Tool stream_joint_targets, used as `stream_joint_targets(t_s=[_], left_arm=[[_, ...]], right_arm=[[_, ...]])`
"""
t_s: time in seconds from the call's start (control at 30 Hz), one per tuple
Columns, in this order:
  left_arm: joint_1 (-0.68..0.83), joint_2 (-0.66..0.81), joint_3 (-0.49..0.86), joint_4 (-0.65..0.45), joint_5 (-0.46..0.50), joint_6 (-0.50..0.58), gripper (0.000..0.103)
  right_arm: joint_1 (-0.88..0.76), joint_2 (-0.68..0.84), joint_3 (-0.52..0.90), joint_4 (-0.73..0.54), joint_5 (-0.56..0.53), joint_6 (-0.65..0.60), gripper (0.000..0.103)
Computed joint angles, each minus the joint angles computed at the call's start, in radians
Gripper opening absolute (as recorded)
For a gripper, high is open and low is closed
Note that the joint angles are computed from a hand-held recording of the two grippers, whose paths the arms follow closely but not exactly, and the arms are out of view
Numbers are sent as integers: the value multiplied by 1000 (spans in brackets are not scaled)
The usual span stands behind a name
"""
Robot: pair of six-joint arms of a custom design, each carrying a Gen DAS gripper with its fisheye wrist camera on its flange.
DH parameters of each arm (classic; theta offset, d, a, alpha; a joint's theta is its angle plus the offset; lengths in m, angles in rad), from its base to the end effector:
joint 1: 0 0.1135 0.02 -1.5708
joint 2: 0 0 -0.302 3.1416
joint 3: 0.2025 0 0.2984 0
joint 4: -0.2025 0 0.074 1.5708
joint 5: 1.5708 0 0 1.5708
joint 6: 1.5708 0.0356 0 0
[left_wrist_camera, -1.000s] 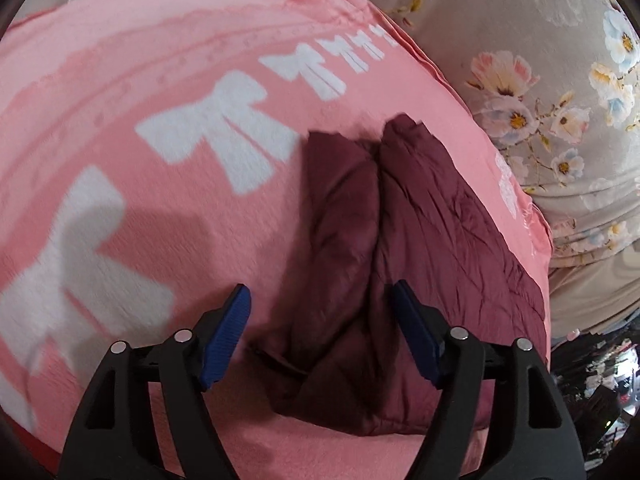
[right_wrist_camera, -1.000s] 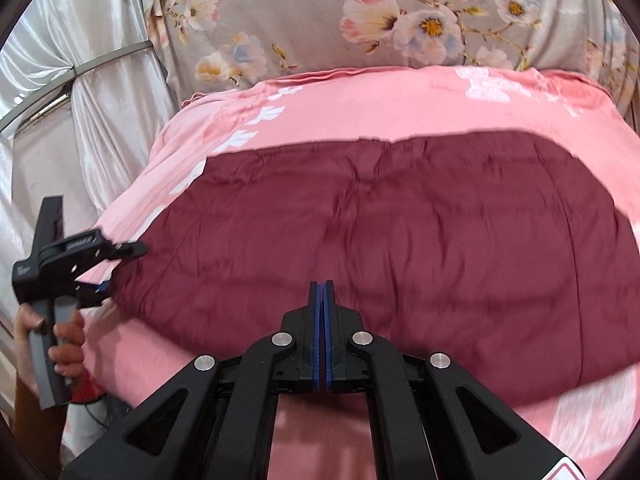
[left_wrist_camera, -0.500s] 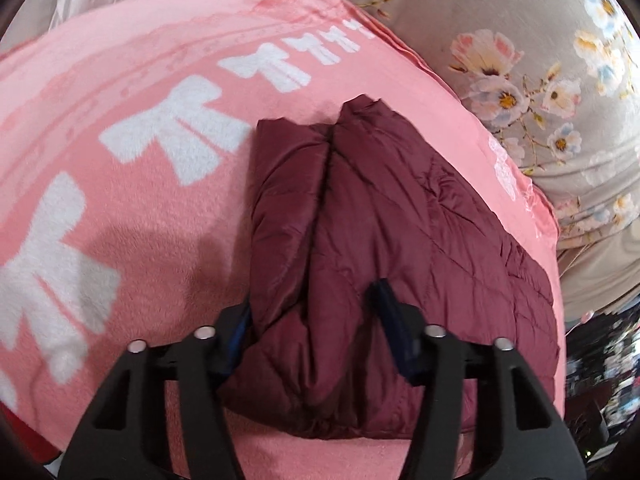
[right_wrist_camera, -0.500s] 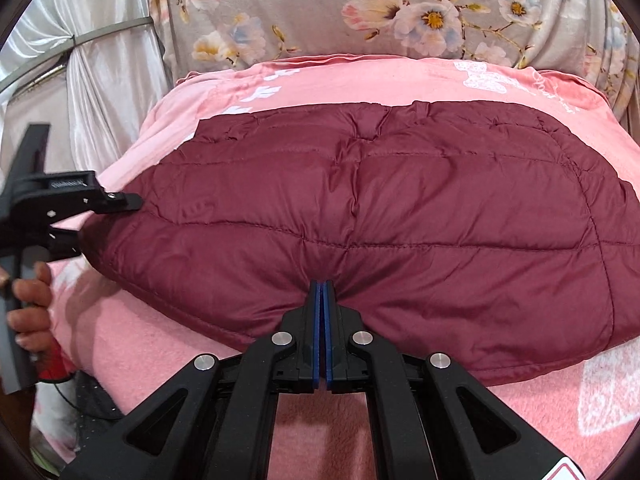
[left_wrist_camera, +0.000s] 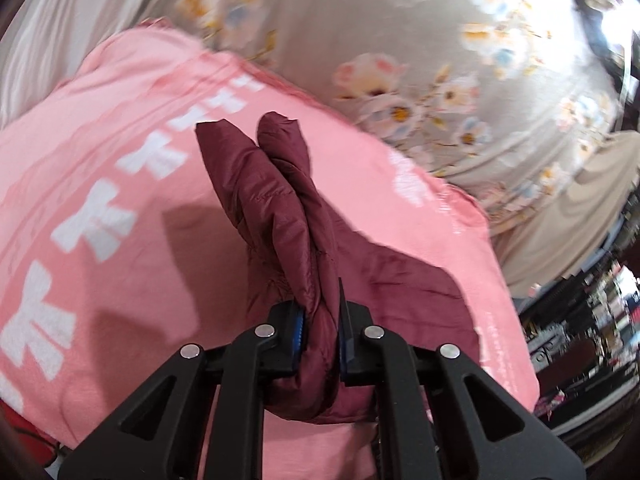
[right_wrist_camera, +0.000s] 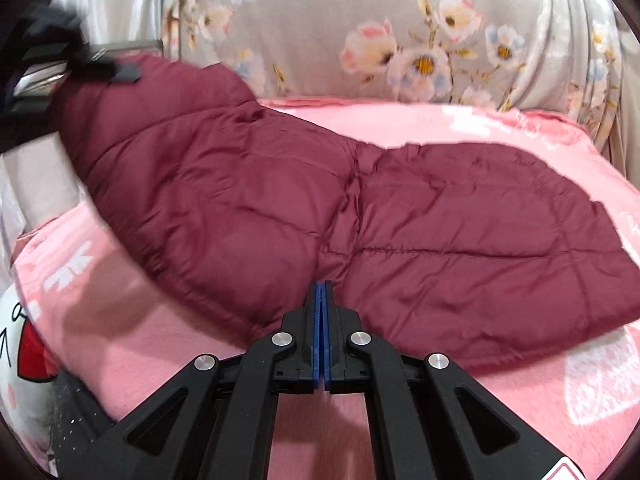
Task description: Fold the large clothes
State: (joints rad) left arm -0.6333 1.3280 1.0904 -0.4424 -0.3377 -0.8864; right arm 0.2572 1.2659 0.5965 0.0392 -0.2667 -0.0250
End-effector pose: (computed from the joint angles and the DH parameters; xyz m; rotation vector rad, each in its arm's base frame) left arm 0.2724 -0.1854 0.3285 -0.4631 2.1968 -0.4593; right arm 0.2716 0.0811 0.2034 -0.4583 2.1590 0.4231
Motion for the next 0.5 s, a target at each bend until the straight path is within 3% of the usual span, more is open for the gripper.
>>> stream_joint_targets(t_s=[0.23, 0.5], left_arm=[[-102, 123, 197, -26, -30, 84, 10], [-174, 330, 434, -59, 18, 178, 10]], right_arm=[[-22, 8, -29, 14, 1, -11, 0], [-91, 8, -48, 7, -113, 7, 0]])
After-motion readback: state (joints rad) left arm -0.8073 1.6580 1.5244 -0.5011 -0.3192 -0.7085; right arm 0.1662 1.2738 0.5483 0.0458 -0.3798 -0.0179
